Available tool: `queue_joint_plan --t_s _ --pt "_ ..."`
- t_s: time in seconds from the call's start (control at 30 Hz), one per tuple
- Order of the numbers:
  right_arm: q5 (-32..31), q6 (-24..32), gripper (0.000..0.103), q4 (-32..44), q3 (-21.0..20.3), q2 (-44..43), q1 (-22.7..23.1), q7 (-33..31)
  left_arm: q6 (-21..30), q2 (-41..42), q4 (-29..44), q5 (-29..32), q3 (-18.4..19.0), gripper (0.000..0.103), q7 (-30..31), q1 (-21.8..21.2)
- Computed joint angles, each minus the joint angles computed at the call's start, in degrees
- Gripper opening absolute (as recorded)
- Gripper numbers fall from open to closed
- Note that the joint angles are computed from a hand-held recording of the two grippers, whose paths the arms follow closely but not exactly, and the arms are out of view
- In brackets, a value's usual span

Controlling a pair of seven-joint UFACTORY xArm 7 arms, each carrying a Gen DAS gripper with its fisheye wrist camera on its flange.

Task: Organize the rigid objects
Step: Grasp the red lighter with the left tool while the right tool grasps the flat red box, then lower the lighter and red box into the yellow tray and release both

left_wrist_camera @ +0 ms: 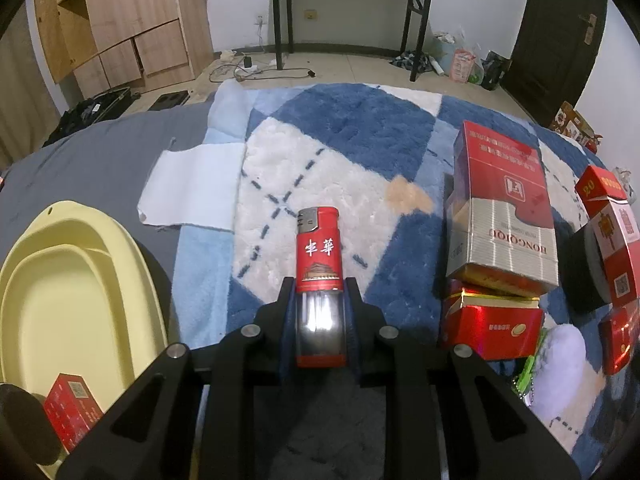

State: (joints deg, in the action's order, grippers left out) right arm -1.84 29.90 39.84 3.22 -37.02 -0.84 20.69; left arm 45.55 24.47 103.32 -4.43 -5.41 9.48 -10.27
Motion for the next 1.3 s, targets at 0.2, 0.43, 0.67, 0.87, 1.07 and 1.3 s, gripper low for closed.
queue_joint_plan --t_s 0.2,0.43,0.67,0.87,1.07,1.3 --pt "-1.32 1.78 0.103 2.96 0.44 5.24 0.07 -0.61 -0.83 -0.40 -0.87 -0.48 -0.15 0.024 0.50 0.18" --pt "-3.08 -0.01 0.092 2.60 0.51 4.93 -0.60 -1.23 -5.00 -3.92 -5.76 0.60 0.30 0.024 -0.96 -0.34" --pt "-2.07 0.17 0.092 1.90 0.09 -0.77 -0.29 -0.95 -3.23 -11.59 -9.46 -1.38 0.14 0.024 -0.60 1.18" --pt "-0.39 2.74 0.092 2.79 0.51 -7.52 2.39 -2.58 -1.47 -19.98 -12.91 -2.30 1.93 0.024 1.32 3.73" --pt "1.49 6.01 0.092 8.83 3.23 -7.06 6.69 -4.14 0.81 -24.50 -12.44 -3.92 4.90 0.024 3.04 7.70" --pt "2.47 4.78 0.092 23.75 7.83 7.39 12.78 -6.67 2.68 -21.17 -7.89 -5.58 7.11 0.024 6.90 12.22"
